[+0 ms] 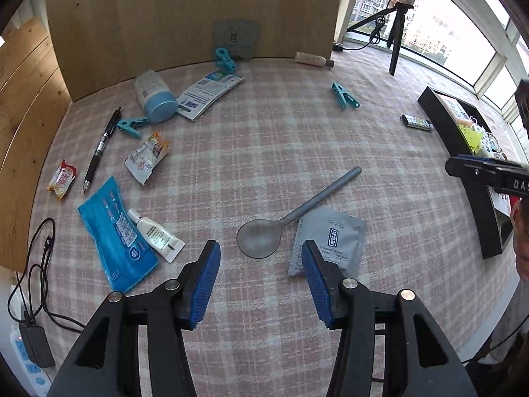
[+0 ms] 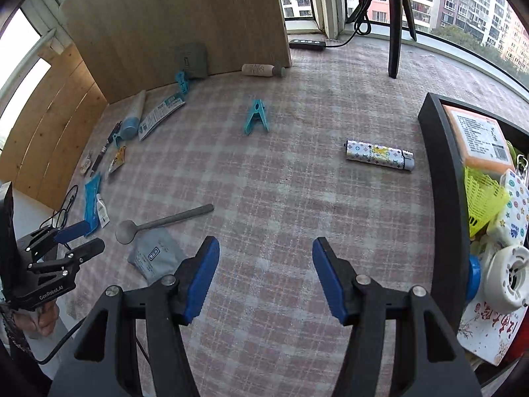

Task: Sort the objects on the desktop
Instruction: 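Move both tools back over the table toward the grey spoon and blue clothespin, then grasp the grey spoon handle with the left tool while the right tool grasps the blue clothespin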

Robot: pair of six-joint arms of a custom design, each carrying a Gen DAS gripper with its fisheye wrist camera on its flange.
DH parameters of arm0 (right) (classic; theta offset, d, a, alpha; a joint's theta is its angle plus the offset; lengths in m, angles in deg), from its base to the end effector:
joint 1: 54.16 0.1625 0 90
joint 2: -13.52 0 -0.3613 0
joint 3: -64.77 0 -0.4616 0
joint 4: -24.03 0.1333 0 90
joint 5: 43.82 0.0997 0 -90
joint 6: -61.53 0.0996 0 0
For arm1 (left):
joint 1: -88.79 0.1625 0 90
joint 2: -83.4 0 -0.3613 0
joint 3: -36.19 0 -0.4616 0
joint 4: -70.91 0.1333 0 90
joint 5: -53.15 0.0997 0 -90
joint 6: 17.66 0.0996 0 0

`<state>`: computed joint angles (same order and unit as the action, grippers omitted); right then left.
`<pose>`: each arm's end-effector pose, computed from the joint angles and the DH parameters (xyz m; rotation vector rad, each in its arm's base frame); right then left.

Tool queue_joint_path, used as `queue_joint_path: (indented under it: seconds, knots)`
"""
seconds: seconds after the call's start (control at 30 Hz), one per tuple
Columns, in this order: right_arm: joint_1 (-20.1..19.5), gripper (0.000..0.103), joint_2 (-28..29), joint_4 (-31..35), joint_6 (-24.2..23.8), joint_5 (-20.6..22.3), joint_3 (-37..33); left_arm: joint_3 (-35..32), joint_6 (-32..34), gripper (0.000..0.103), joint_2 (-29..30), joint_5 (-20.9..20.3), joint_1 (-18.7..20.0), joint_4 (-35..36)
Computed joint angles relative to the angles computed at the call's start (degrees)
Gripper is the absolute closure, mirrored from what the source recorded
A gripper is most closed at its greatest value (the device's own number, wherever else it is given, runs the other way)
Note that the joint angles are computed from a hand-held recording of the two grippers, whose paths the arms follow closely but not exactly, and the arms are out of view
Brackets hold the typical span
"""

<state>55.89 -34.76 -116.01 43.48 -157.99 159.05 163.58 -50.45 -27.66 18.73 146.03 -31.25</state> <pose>0.3156 -0.5948 0.0165 0.8681 -2.5769 0.1061 -0.0399 -0.4601 0.3065 0.0421 2.2270 -0.5672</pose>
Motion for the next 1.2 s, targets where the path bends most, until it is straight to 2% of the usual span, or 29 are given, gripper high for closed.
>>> queue_joint_path:
  seconds: [0.17,0.27,0.43,0.53,0.67,0.9,0.97,1.03,1.1,1.13,1.17,1.2]
  knots:
    - [0.8,0.045,6.6,2.8,0.3,-1.7,-8.3,-4.1,13.3,0.054,8.4,-2.4,2.1,-6.2]
    - [1.0,0.045,10.8,6.0,0.7,-1.7,-13.9,-7.9,18.0,0.054,13.7,-4.4,4.0,-4.8]
    - [2.0,0.045,17.6,8.1,-1.0,-4.4,-21.6,-13.5,19.8,0.058,20.0,-4.0,6.7,0.6]
    - [2.0,0.045,21.0,9.6,-0.9,-5.0,-25.9,-15.5,20.2,0.061,21.6,-5.4,7.9,1.6]
    - [1.6,0.045,25.2,12.3,0.9,-5.0,-31.9,-15.4,22.3,0.062,22.1,-6.3,8.2,-0.4]
    - [1.6,0.045,31.6,17.5,2.5,-7.3,-40.3,-15.9,21.8,0.061,23.0,-3.7,8.7,-3.4]
    - [1.6,0.045,32.8,18.6,2.8,-8.0,-41.6,-16.5,20.9,0.067,23.2,-3.7,9.1,-3.6]
    - [1.7,0.046,33.8,19.4,2.9,-8.8,-42.6,-17.0,19.9,0.087,23.2,-3.4,9.4,-3.7]
    - [2.0,0.051,33.9,17.7,1.6,-10.1,-42.0,-17.1,19.1,0.094,23.1,-2.6,9.4,-3.7]
    - [2.3,0.055,33.9,16.7,0.6,-11.0,-41.5,-17.0,19.1,0.095,23.0,-2.8,9.5,-4.1]
    - [2.5,0.070,33.8,15.5,-0.4,-12.2,-40.9,-17.0,19.0,0.095,22.7,-3.2,9.6,-4.4]
    - [2.6,0.076,33.6,14.9,-0.8,-12.9,-40.5,-16.9,18.7,0.095,22.3,-3.6,9.8,-4.8]
